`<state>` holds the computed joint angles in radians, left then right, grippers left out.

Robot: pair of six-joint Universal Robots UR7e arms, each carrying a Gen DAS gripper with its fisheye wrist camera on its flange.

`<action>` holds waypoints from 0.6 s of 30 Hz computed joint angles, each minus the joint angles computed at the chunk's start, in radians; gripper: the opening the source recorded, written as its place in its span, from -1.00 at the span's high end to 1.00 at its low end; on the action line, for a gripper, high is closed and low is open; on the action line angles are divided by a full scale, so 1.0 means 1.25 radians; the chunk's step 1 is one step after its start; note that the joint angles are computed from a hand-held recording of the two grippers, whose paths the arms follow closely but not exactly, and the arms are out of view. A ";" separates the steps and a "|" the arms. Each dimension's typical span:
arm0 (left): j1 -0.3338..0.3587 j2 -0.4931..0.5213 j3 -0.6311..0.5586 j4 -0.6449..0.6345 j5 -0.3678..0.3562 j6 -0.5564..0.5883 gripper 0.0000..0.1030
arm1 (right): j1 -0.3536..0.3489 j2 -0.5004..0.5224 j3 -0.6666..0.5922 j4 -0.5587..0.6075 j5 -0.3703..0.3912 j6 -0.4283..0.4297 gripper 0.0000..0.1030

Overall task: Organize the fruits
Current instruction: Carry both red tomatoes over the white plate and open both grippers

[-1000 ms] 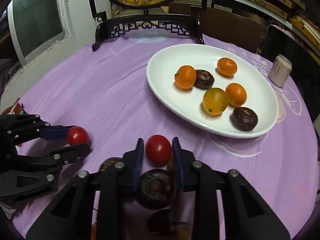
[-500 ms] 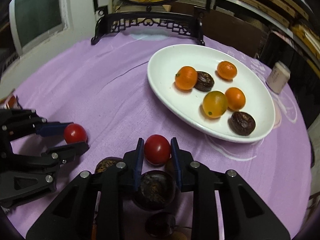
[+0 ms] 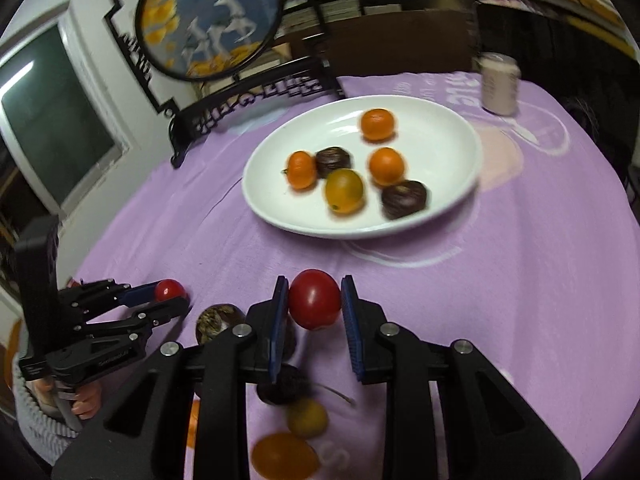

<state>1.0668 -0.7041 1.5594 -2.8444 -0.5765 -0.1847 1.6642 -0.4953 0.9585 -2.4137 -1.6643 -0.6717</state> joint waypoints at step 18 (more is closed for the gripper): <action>0.021 0.153 -0.380 0.065 -0.050 0.112 0.36 | 0.005 0.146 -0.327 0.135 0.050 0.135 0.48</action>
<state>1.0928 -0.5133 1.0838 -2.7627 -0.6387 -0.0451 1.6707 -0.3126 0.5491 -2.2455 -1.6020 -0.5034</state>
